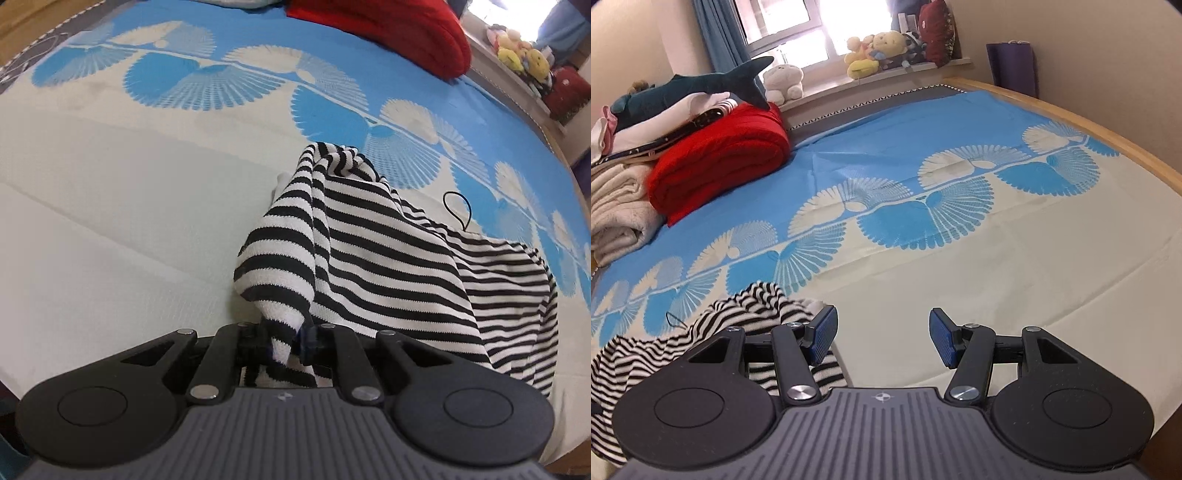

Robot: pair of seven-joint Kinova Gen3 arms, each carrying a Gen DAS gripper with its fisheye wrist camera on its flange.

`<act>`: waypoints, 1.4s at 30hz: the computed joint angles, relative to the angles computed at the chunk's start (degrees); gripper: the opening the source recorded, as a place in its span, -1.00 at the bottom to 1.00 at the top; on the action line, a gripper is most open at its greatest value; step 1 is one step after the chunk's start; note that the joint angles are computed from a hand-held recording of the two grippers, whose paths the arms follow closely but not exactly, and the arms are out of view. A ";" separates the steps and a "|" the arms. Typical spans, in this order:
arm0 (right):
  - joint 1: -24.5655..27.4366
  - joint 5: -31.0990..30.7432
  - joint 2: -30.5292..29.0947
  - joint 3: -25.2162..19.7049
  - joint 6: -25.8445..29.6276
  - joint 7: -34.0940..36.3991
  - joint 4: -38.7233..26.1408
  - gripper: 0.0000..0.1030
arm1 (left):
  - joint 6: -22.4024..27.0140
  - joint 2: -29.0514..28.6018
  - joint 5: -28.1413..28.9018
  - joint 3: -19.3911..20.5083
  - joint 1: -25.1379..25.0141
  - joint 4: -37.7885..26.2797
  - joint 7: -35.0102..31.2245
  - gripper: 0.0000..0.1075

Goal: Fold small clothes

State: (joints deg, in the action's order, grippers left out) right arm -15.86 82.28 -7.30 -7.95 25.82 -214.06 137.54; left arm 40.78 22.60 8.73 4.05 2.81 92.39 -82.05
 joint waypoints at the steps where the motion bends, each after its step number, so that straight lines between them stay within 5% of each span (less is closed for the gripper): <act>1: -0.24 -0.13 0.75 -0.30 0.37 0.15 -0.47 0.11 | -0.54 0.08 1.16 -0.96 0.15 0.72 -0.90 -0.77; 4: -0.92 -0.21 2.75 -0.70 0.93 0.87 -1.92 0.11 | 1.83 1.76 0.04 0.11 -1.50 -1.03 0.35 -0.77; 10: -1.76 0.61 5.53 -0.53 1.67 -1.93 -4.12 0.11 | 1.87 0.60 -4.24 -2.02 3.18 -2.47 4.78 -0.78; 18: -4.00 -2.12 8.90 -0.87 3.79 1.88 -7.31 0.11 | -2.08 -1.94 -4.22 1.34 7.35 -3.37 6.77 -0.78; 30: -4.21 -2.97 7.21 -0.51 4.73 1.62 -5.87 0.11 | -10.30 -0.12 4.33 10.45 13.47 -5.19 -2.45 -0.79; 35: -4.19 -1.68 6.24 -1.04 6.80 -0.66 -4.77 0.11 | -10.81 3.91 4.38 11.90 19.78 -8.90 -5.01 -0.79; 39: -4.54 -0.17 5.24 -1.52 9.07 -5.02 -3.77 0.11 | -6.27 8.38 2.04 11.29 24.89 -14.69 -5.31 -0.73; 42: -4.59 0.19 4.73 -1.54 8.91 -6.36 -3.34 0.11 | -7.44 8.72 7.51 14.76 21.37 -13.75 -8.84 -0.27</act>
State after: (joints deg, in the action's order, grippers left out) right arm -20.45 82.48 -2.56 -9.49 34.73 -220.43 134.20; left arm 33.34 31.32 16.25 18.81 24.17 78.64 -90.90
